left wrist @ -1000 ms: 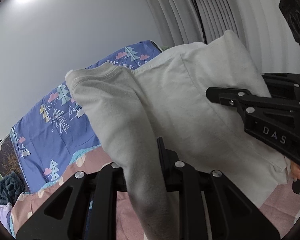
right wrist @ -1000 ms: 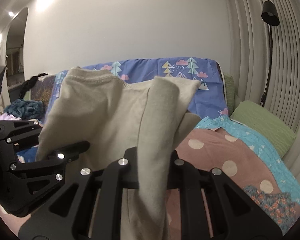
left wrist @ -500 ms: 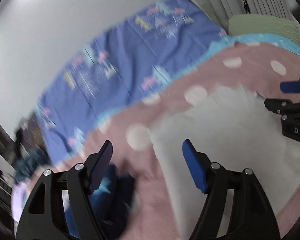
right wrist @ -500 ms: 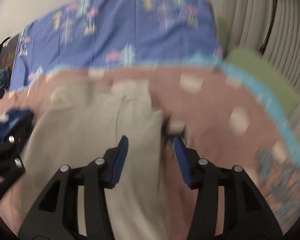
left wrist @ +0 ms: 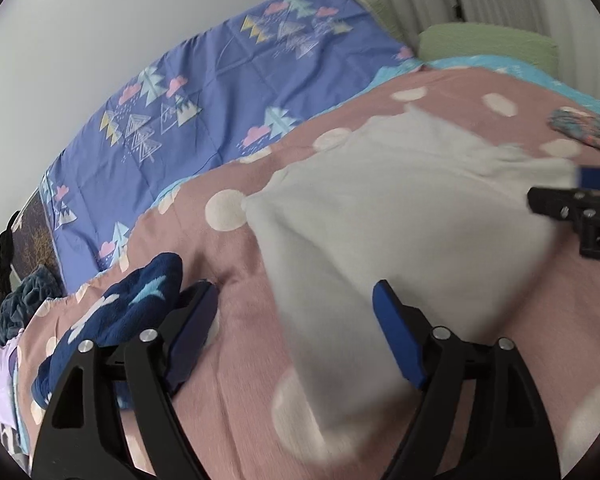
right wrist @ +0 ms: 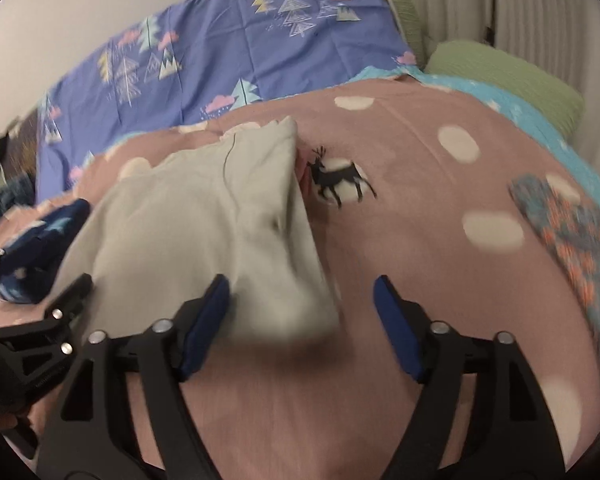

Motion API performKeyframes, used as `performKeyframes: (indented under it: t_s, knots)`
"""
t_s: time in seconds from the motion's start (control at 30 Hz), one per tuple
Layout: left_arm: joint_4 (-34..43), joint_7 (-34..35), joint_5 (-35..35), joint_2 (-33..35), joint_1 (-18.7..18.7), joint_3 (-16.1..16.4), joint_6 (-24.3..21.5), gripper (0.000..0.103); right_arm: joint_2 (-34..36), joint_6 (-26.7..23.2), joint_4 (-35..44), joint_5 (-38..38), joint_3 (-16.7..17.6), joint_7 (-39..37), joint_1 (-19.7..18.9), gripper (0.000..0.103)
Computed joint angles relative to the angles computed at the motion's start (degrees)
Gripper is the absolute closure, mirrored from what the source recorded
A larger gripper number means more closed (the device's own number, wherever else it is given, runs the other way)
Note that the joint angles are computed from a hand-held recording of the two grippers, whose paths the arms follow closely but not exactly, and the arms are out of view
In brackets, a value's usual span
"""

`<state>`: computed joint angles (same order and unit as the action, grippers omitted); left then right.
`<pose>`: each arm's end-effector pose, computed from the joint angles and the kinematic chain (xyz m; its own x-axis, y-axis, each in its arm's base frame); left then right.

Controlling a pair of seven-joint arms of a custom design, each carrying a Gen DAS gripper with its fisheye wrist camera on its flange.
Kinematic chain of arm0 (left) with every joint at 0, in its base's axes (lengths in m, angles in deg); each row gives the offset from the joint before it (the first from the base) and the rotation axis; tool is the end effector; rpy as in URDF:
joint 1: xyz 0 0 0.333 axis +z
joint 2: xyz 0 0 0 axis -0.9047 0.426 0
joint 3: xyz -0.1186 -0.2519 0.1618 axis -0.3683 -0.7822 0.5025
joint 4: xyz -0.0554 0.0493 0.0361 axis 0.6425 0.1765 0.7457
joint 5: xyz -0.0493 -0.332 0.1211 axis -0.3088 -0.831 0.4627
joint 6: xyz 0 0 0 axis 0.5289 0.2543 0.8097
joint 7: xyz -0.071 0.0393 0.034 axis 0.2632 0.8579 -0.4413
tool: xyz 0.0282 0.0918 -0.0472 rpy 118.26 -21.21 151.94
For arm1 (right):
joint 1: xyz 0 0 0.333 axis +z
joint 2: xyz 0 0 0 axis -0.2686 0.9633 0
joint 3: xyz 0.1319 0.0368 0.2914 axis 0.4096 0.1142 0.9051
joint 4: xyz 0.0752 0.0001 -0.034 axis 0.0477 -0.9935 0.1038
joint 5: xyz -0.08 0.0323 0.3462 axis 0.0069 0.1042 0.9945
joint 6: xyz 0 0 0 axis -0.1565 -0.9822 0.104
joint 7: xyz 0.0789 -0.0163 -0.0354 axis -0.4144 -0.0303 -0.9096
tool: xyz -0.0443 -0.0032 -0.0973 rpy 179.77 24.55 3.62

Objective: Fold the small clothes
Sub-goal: 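Carry the shirt bundle beside the pink cloth and release it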

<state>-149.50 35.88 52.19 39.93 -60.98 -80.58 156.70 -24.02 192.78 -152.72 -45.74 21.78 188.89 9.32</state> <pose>0.3916 -0.1714 0.4636 -0.0944 -0.9238 -0.3710 -0.6624 0.3365 -0.6694 0.4124 0.3276 0.4411 0.0946 -0.9715 -0.2174 -0.7419 0.0768 -0.6661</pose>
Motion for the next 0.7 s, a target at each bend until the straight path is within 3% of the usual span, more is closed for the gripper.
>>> performKeyframes:
  t_s: [0.13, 0.23, 0.3, 0.43, 0.6, 0.7]
  knots:
    - [-7.50, 0.74, -6.74, -10.26, -3.37, 1.38, 4.68, 0.013, -8.28, 1.15, -8.52, -1.00, 1.66, 5.36, -1.04, 0.019]
    - [-11.76, 3.37, -14.58, -16.89, -8.03, 3.36, 5.28, 0.007, -17.15, -2.32, -14.74, -2.31, 5.61, 9.81, -2.42, 0.017]
    - [-13.97, 4.87, -19.54, -22.05, -11.75, 4.09, 3.00, 0.003, -24.33, -5.78, -19.04, 0.51, 7.84, 9.37, -1.68, 0.016]
    - [-15.60, 6.97, -26.06, -31.65, -15.90, 1.52, -4.63, 0.001, -36.94, -12.76, -24.40, 11.21, 9.73, 3.30, 4.04, 0.014]
    - [-16.19, 10.43, -34.57, -43.30, -22.55, -1.52, -15.63, 0.001, -48.02, -28.85, -21.97, 18.51, 19.47, -0.69, 7.32, 0.009]
    - [-16.01, 12.57, -39.38, -48.70, -25.95, -2.63, -20.59, 0.001, -51.14, -34.48, -19.40, 19.95, 23.61, -1.24, 8.38, 0.006]
